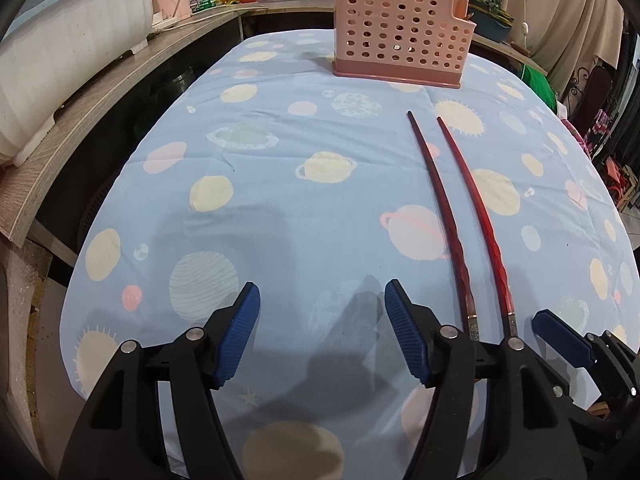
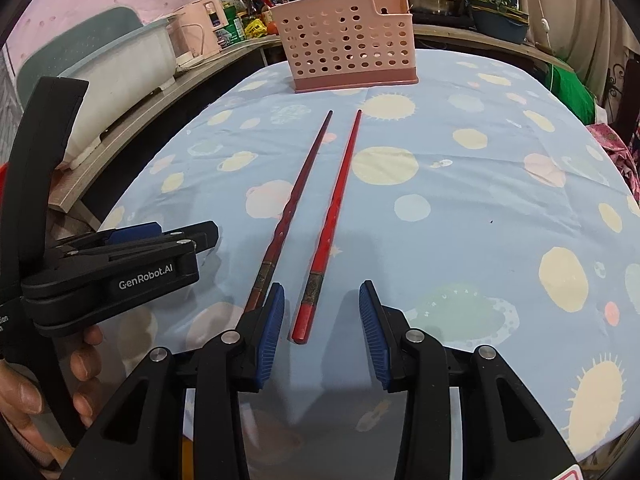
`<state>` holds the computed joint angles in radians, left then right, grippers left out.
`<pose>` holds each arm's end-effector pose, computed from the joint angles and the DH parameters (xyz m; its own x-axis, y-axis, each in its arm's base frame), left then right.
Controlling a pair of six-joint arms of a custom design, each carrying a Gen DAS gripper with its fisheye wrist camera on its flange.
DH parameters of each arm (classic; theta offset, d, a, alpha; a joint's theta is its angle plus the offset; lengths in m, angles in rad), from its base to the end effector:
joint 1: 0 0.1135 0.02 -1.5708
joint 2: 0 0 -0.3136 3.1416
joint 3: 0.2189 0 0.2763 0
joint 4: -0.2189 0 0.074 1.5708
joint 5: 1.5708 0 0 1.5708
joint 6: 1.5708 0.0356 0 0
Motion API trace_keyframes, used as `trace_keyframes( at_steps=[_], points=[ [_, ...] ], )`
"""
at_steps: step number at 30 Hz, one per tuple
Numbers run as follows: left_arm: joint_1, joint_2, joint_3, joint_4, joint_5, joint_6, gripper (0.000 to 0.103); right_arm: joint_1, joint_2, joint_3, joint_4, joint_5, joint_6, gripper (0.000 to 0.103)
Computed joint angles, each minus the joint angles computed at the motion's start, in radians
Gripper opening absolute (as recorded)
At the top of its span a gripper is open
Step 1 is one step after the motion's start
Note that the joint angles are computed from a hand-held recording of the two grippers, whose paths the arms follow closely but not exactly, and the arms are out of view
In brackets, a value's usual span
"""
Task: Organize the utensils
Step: 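Close right gripper on a red chopstick while left gripper grasps the dark-red chopstick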
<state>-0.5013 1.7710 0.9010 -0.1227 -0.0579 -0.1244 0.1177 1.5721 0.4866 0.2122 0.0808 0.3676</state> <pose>0.3184 -0.1722 0.1616 -0.7849 0.2889 -0.5482 0.3574 0.9337 -0.0197 0.2681 0.0288 0.1326 -0.7339 0.2739 -0.6216 0.2124 0.9617 0.1731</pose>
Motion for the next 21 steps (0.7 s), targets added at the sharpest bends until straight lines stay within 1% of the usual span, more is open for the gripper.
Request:
trace_keyframes(
  at_steps=[2,4,5,7,9,12,16,21],
  points=[
    [0.000,0.000,-0.003,0.001,0.002,-0.001,0.063,0.012,0.004,0.000,0.003,0.026,-0.003,0.032],
    [0.001,-0.001,-0.007,0.004,0.005,-0.003,0.065,0.021,0.008,0.000,0.004,0.049,-0.004,0.024],
    [0.001,-0.001,-0.010,0.008,0.005,-0.004,0.068,0.024,0.010,0.000,0.006,0.060,-0.007,0.022],
    [0.000,-0.005,-0.016,0.012,0.008,-0.005,0.069,0.030,0.012,-0.003,0.008,0.086,-0.011,0.014],
    [-0.004,-0.009,-0.022,0.015,0.010,-0.005,0.069,0.030,0.011,-0.008,0.012,0.102,-0.014,0.009],
    [-0.011,-0.014,-0.028,0.018,0.014,-0.002,0.070,0.013,0.002,-0.023,0.025,0.093,-0.013,0.007],
    [-0.025,-0.024,-0.038,0.023,0.022,0.003,0.072,-0.009,-0.014,-0.045,0.039,0.102,0.003,0.007],
    [-0.051,-0.033,-0.044,0.029,0.033,0.004,0.075,-0.068,-0.044,-0.077,0.051,0.077,0.026,0.007]
  ],
)
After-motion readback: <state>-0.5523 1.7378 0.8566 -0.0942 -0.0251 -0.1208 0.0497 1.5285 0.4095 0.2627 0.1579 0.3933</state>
